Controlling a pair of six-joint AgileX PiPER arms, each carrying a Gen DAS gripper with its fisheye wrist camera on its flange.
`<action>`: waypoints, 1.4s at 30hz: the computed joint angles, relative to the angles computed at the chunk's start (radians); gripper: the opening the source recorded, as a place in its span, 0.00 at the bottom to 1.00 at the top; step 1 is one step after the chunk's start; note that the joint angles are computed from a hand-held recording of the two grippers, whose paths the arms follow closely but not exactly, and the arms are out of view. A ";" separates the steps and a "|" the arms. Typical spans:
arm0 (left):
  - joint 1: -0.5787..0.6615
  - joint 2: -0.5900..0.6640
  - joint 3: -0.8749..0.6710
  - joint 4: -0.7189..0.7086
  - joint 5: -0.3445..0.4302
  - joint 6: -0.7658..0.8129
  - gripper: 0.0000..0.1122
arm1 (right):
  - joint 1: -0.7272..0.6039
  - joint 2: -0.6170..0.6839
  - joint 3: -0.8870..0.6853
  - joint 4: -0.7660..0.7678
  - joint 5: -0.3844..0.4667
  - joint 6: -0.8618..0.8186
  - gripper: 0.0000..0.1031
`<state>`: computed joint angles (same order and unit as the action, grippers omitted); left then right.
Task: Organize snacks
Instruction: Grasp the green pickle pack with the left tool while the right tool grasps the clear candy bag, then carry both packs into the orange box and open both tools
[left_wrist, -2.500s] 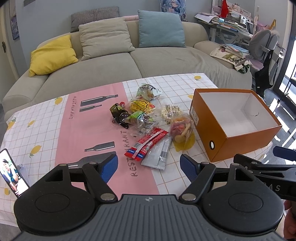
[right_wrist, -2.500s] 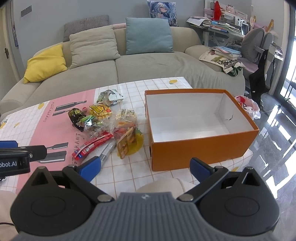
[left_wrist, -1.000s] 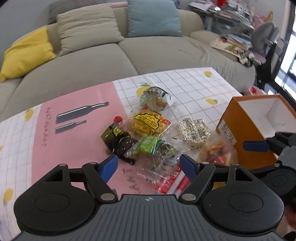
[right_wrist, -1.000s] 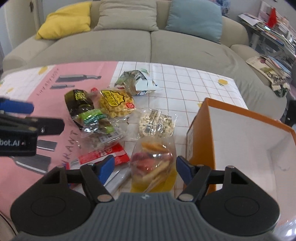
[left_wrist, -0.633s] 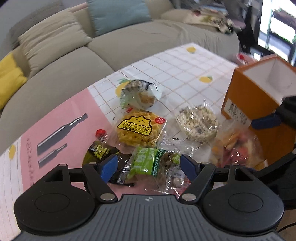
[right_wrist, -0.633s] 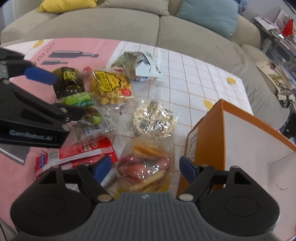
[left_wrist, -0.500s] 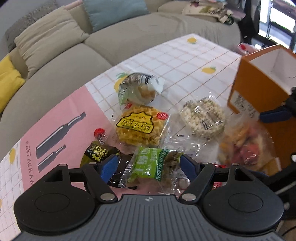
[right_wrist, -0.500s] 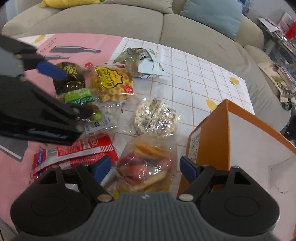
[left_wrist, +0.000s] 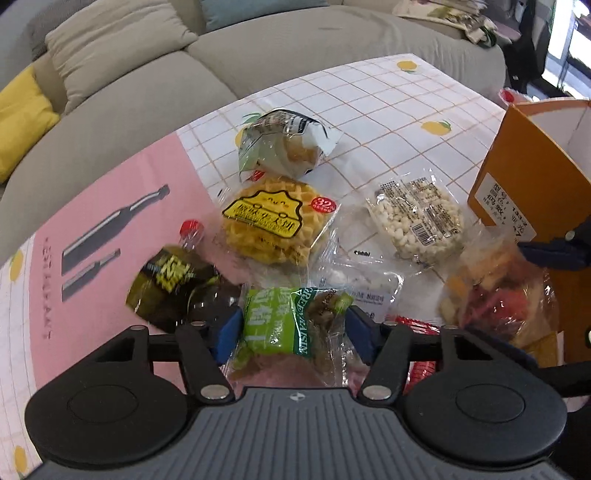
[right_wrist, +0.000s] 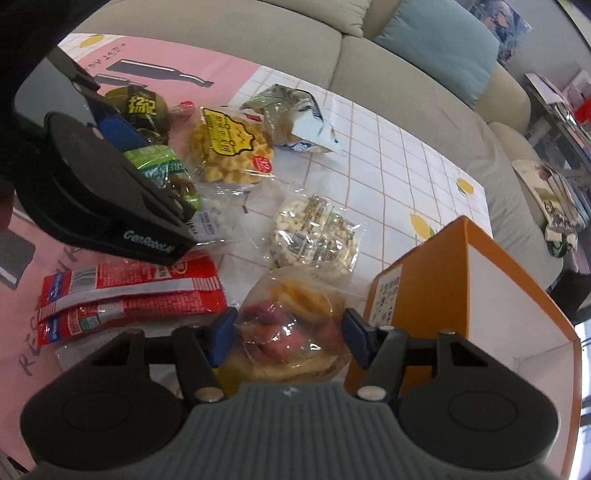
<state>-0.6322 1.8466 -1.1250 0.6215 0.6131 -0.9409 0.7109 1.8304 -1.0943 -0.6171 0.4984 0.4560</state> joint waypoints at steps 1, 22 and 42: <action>-0.003 -0.011 0.015 0.003 -0.006 -0.027 0.60 | 0.000 -0.006 0.006 0.008 -0.007 -0.003 0.55; -0.197 -0.318 0.091 -0.023 0.237 -0.305 0.59 | -0.114 -0.286 0.114 0.553 -0.061 -0.466 0.44; -0.425 -0.254 -0.241 -0.067 0.370 -0.210 0.59 | -0.621 -0.569 0.064 1.152 0.372 -1.196 0.43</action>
<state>-1.0576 1.5930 -1.3664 0.5546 0.9828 -1.1507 0.0900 1.2613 -1.0304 0.5351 0.8704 -0.7399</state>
